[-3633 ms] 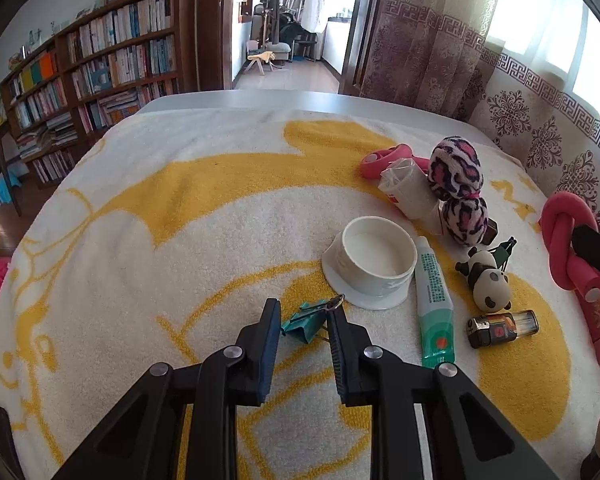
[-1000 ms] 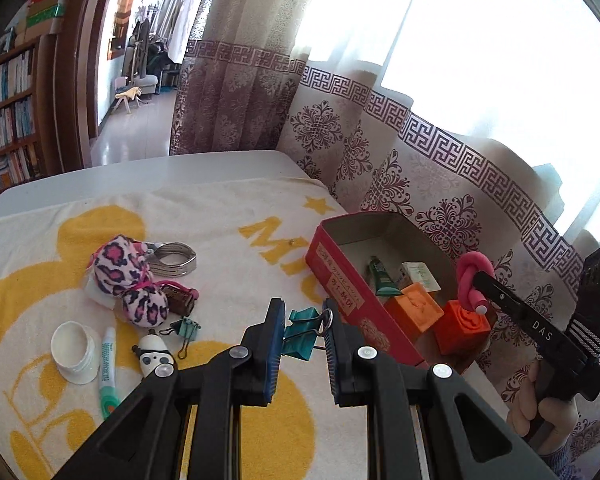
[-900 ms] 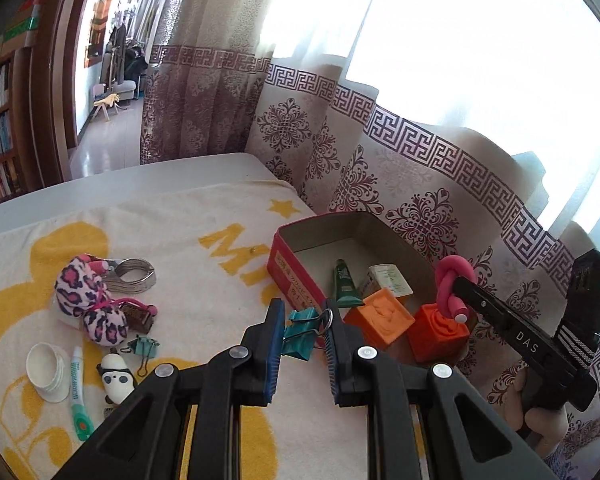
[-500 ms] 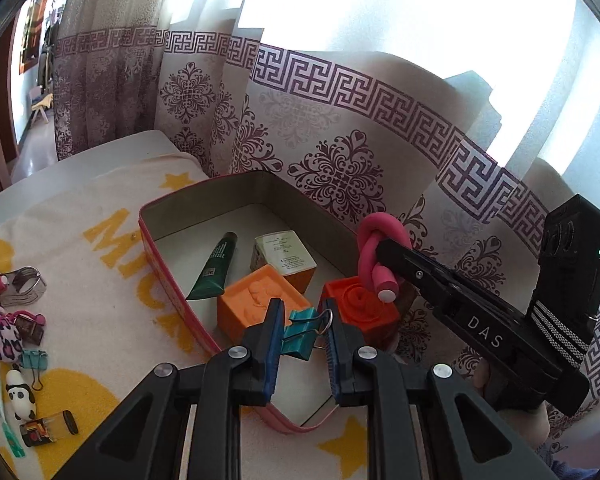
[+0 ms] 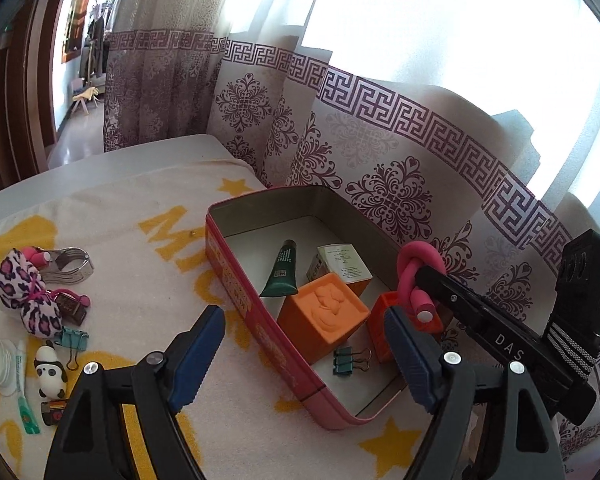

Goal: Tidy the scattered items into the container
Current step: 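Carry the pink toy and binder clip to the red tin and release them, then move both grippers back from the tin over the items on the towel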

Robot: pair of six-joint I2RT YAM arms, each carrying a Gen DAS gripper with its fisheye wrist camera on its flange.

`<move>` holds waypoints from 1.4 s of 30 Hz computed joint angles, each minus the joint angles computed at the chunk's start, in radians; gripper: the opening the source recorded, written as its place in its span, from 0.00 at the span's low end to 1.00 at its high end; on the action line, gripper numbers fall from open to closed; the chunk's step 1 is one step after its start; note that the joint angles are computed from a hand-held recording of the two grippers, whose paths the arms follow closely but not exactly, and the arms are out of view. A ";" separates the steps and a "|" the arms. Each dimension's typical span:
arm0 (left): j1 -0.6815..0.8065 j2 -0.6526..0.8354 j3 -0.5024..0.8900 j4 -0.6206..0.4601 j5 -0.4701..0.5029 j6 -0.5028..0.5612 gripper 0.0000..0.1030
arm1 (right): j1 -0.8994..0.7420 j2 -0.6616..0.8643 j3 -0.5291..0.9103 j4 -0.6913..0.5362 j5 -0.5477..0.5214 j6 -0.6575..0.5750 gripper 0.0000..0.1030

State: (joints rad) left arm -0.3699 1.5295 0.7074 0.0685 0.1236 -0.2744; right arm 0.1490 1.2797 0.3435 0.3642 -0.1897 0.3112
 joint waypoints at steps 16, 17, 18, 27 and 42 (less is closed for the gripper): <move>0.226 -0.055 -0.127 0.019 0.064 -0.015 0.81 | 0.039 0.013 0.018 -0.024 0.047 0.019 0.18; 0.239 -0.055 -0.133 0.020 0.072 -0.015 0.81 | 0.046 0.012 0.017 -0.032 0.054 0.016 0.18; 0.251 -0.056 -0.140 0.021 0.080 -0.011 0.81 | 0.055 0.010 0.017 -0.041 0.061 0.010 0.18; 0.306 -0.072 -0.168 0.031 0.121 0.015 0.81 | 0.194 0.017 0.093 -0.255 0.099 -0.102 0.18; 0.406 -0.022 -0.180 0.067 0.207 0.038 0.81 | 0.241 0.453 0.491 -0.410 0.269 -0.193 0.55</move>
State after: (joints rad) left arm 0.0365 1.5076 0.5273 0.1359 0.3303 -0.2361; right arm 0.3903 1.7324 0.8342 -0.0460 0.0797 0.1185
